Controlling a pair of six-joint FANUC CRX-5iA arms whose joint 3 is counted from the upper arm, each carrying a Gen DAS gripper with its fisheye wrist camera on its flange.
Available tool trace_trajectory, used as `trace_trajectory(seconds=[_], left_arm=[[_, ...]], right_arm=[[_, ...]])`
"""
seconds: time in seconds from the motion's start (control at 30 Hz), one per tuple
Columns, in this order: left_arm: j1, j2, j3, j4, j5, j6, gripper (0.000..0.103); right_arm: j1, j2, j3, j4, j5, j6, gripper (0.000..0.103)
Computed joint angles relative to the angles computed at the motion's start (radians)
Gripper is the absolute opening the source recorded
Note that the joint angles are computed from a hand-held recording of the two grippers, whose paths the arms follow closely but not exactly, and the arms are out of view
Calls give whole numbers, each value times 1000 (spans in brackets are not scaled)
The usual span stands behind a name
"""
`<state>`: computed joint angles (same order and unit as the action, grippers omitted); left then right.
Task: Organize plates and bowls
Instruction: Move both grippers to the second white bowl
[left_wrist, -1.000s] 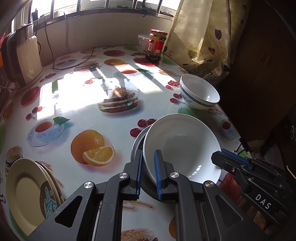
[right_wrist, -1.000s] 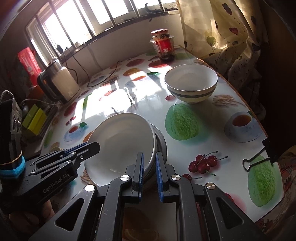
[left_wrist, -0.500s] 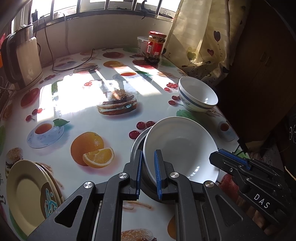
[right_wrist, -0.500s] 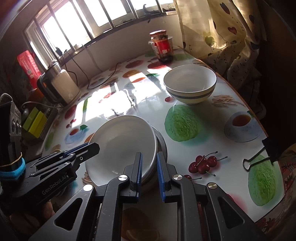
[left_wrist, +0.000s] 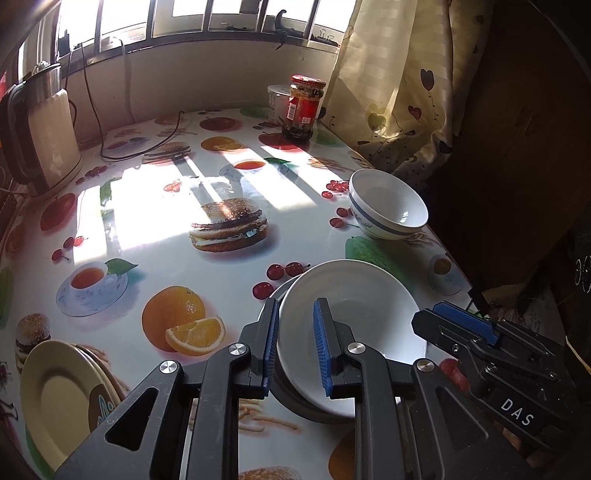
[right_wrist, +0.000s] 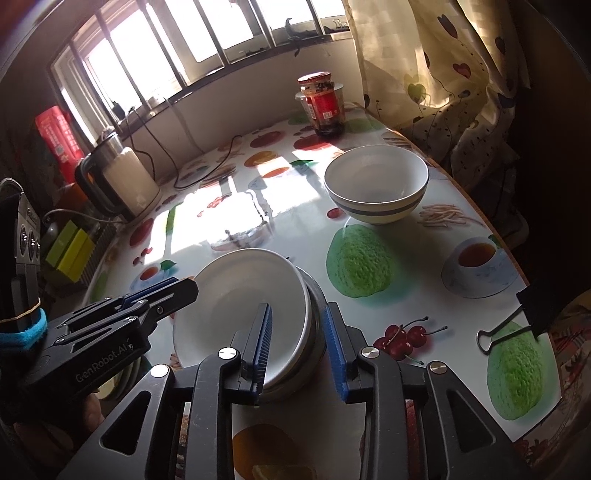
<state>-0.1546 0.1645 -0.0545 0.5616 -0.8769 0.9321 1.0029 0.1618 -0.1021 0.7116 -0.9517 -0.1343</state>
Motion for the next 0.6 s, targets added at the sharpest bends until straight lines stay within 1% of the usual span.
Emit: trace_trajectory(seconds=[0.13,0.33,0.6], left_arm=[[-8,11,17,2,1,-1,20],[-22,28,47,1,5,1,20],[-46,76,119,-13,-4,15,20]], right_arm=[[-4,-4,0,14,-10,-7,32],[-12,-7,-2,23,-18,-9,33],[-40,-17,-4,40,-33,-2,35]])
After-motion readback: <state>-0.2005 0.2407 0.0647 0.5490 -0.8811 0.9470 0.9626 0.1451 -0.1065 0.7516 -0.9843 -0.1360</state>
